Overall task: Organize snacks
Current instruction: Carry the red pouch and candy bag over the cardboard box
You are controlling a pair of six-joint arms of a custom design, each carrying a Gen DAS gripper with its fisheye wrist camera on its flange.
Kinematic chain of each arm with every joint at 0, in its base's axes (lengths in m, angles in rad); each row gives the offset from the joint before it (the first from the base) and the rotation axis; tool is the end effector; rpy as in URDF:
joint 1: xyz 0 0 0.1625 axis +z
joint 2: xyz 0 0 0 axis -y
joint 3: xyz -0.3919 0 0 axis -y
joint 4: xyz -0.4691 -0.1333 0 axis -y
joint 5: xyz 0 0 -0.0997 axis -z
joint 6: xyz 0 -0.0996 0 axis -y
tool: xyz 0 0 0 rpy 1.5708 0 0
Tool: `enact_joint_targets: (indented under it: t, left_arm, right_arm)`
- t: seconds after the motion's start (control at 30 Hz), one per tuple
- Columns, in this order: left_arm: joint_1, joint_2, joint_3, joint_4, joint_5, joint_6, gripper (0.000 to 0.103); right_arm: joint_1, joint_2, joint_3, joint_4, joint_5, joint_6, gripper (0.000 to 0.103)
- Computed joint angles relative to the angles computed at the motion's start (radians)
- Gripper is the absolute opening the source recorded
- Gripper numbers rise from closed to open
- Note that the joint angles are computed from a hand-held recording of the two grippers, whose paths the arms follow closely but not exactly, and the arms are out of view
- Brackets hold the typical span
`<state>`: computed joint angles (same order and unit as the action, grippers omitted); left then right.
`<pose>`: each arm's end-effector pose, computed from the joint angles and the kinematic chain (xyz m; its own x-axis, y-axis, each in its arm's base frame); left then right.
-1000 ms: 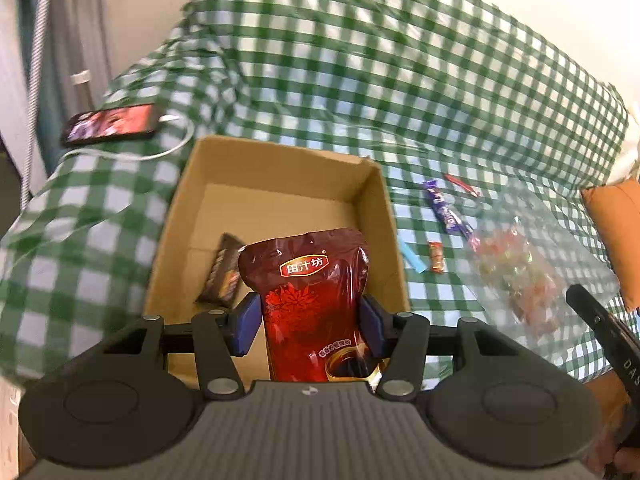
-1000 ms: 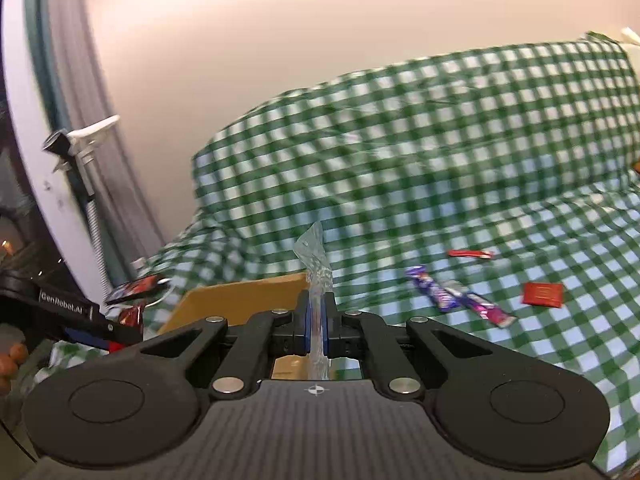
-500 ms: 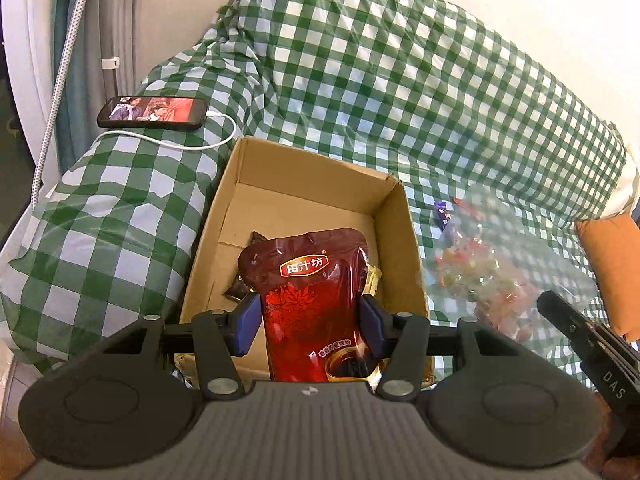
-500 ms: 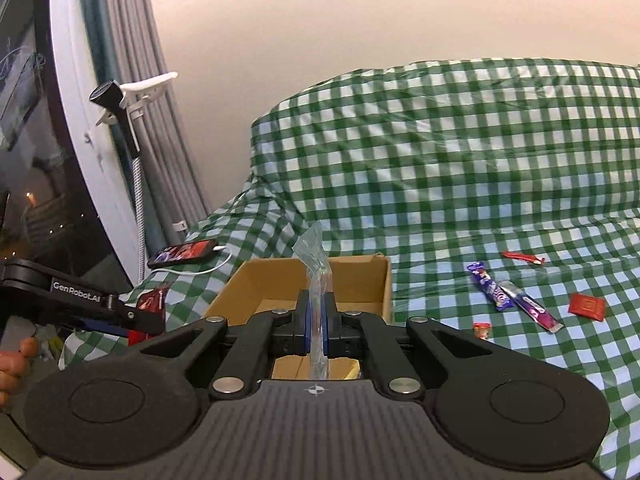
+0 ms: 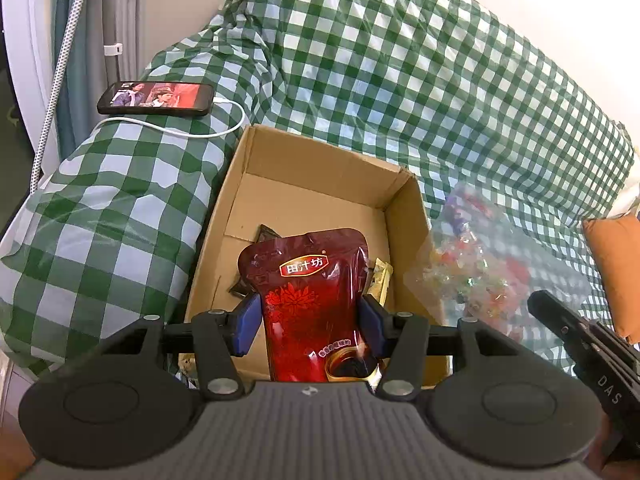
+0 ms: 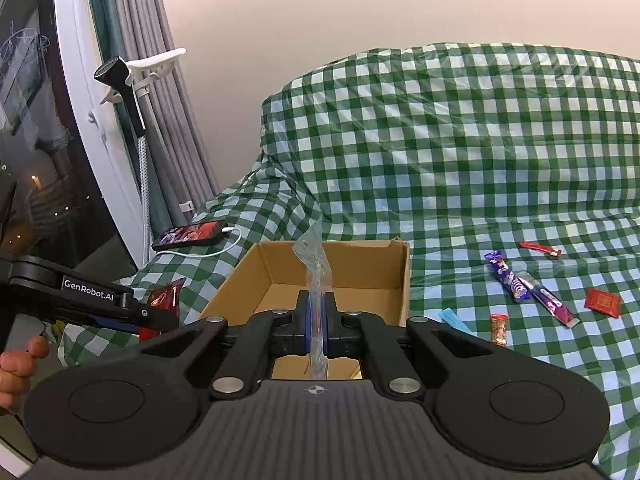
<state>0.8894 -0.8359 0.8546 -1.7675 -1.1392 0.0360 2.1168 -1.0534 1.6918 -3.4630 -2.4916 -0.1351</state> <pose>-0.3969 -0.7672 0.3731 -0.7293 0.5418 -0.4178 0.6466 0.7454 -0.1621 0.3883 -0.5351 0.2995 -0.8799 0.2933 0.3739 -0.2830 0.3087 -0.9081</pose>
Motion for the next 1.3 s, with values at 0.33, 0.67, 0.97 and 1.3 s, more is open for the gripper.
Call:
enact_joint_targets:
  t: [0.33,0.67,0.97,1.3]
  left_arm:
    - [0.007,0.048,-0.05,0.016,0.004,0.003,0.059]
    - [0.019,0.105,-0.108,0.031,0.014,0.005,0.059]
    - [0.029,0.172,-0.18,0.051,0.033,0.01,0.059]
    - [0.038,0.247,-0.262,0.085,0.043,0.008,0.059]
  right_arm:
    - [-0.026,0.007,-0.024,0.058,0.027,0.027,0.005]
    - [-0.058,0.024,-0.055,0.109,0.06,0.052,0.005]
    - [-0.092,0.06,-0.099,0.133,0.092,0.044,0.005]
    - [-0.129,0.081,-0.128,0.161,0.121,0.055,0.005]
